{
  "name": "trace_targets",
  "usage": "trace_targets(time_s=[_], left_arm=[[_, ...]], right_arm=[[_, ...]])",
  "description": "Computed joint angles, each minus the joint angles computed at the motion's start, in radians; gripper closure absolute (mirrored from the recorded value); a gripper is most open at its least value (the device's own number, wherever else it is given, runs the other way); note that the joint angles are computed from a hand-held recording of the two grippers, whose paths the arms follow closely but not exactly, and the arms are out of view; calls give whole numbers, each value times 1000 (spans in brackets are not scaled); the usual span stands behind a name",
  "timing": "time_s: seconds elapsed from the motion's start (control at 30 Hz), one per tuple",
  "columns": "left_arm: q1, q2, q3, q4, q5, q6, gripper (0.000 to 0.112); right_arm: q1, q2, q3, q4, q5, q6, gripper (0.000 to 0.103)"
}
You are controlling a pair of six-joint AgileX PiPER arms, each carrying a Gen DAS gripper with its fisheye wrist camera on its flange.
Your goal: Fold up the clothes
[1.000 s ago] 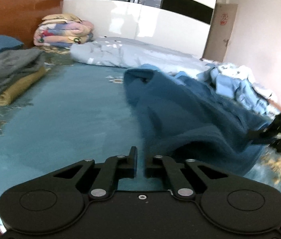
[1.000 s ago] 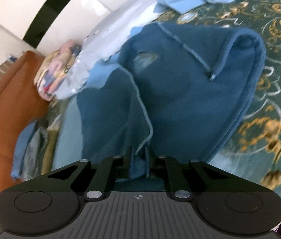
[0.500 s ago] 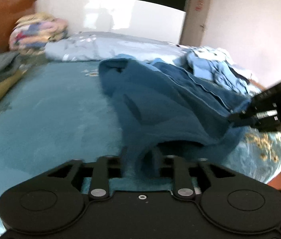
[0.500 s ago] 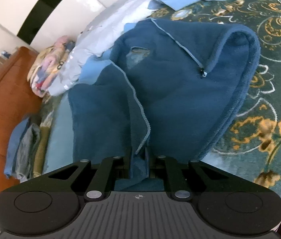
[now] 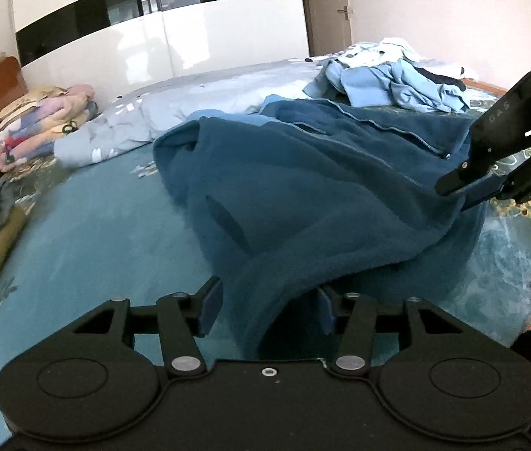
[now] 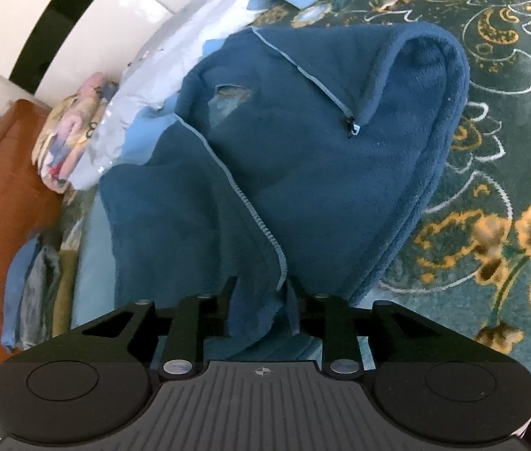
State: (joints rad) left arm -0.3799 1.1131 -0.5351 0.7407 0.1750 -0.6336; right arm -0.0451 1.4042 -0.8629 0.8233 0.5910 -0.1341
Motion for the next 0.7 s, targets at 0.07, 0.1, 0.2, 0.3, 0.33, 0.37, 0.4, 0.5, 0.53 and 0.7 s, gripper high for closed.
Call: trace_targets(time_s=[0.07,0.1,0.2,0.3,0.33,0.37,0.4,0.5,0.53,0.7], left_arm=[[-11,25,-14,73,2,-74,62],[-19,35,-21,114,9,-117,63],[-46,48,-29,238,13,-229,67],[-69,65,-30,369,19,-340,82],[-76,70,-28,432,23,-393,84],[-89,71,-22,517,43,-476,89],[-102,71,-16,588,65,-547,94],[-123,65,1,724,124,-703,101],[-117,53,7,742,126,-744,101],[-153,-48,33,800,247,-969,104]], right_arm=[[4,16,-4,0,-7,5,79],[6,25,-7,2,-11,8,79],[13,45,-5,23,-24,1,79],[18,50,0,51,-35,-17,79],[19,50,1,61,-37,-26,80],[20,49,2,69,-39,-33,84],[22,45,3,70,-40,-35,88],[23,29,4,82,-37,-48,91],[21,22,4,89,-32,-55,91],[22,-27,7,165,-4,-127,92]])
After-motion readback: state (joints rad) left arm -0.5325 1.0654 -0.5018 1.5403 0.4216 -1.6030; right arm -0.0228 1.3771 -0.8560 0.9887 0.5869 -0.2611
